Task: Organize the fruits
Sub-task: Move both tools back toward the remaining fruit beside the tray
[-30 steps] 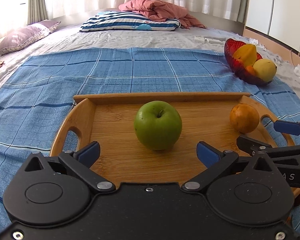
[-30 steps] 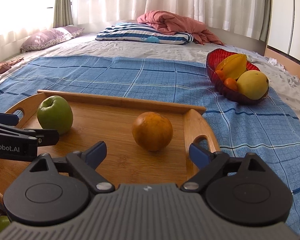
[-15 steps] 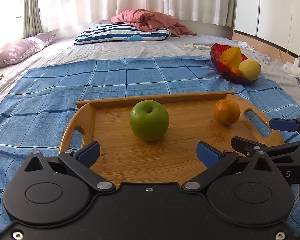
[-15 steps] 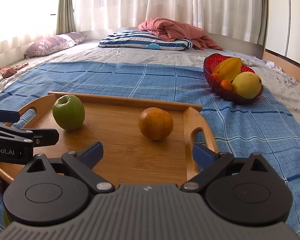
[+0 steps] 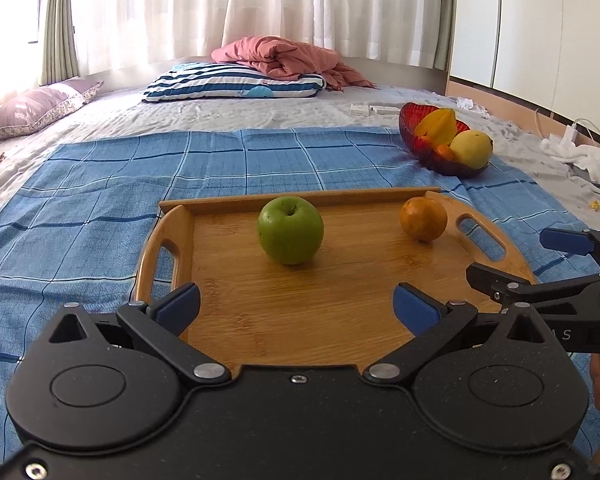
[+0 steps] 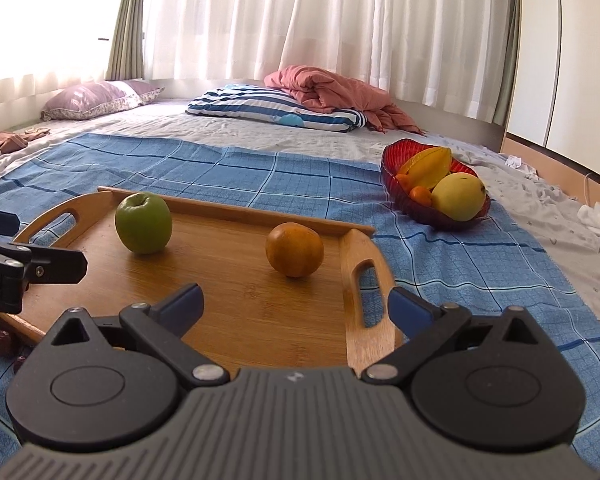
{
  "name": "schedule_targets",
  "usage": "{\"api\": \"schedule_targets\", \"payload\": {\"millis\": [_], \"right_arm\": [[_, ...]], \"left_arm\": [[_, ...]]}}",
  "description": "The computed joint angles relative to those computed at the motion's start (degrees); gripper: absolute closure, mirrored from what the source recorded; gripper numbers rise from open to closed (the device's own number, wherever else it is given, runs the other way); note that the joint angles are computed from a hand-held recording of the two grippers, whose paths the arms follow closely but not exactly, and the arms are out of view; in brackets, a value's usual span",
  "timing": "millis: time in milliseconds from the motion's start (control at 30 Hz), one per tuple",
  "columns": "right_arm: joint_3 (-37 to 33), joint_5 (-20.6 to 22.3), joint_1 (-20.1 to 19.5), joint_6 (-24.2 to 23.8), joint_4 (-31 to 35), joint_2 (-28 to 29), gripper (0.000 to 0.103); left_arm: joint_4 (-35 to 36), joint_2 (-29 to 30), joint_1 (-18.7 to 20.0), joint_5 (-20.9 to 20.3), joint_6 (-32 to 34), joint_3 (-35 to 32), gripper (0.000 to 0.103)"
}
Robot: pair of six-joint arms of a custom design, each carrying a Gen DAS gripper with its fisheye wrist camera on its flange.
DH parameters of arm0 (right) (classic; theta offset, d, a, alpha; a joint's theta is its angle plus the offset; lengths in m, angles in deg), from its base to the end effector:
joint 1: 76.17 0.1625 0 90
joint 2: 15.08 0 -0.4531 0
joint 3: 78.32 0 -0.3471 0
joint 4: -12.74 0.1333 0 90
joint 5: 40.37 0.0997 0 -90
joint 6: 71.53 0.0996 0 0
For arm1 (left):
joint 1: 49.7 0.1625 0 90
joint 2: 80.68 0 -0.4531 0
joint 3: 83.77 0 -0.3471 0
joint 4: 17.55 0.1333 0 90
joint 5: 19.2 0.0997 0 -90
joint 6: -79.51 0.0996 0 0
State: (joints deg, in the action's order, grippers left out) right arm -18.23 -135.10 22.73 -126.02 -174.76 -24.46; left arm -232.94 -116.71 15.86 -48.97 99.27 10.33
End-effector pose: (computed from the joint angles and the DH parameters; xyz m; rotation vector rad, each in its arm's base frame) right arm 0.2485 -0.7784 -0.0276 1.3159 -2.2187 0.9874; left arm -0.0623 -0.6682 0.2074 0.0335 1.9544 -1.2564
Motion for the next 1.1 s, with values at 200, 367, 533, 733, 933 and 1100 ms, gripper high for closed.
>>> {"api": "schedule_targets", "payload": {"millis": [200,367,533,733,933,1100], "right_arm": [[5.1,0.2,-0.5,0.8,-8.7,-0.9,0.0],[10.1,0.5,-1.1,1.4,-14.5,-2.0,0.0],[15.2,1.8,-1.9,2.9,-20.4,-3.3,0.0],[22.5,5.6,-3.4,4.0,-25.8,-5.6,0.0],[28.0,7.2,-4.5,5.6,-31.6,-6.4,0.0],[31.4,8.7,-5.3,6.3,-32.8,-7.2,0.0]], "left_arm": [[-5.4,-0.5,-0.9,-0.3,0.7,4.4,0.0],[-10.8,-0.7,-1.7,-0.4,2.1,8.6,0.0],[-16.6,0.0,-2.7,0.8,5.0,12.1,0.0],[-18.2,-0.1,-3.2,1.1,3.2,17.4,0.0],[-18.4,-1.2,-2.9,0.6,-1.4,20.6,0.001],[-17.1,-2.4,-2.4,1.6,-4.4,21.6,0.026]]}}
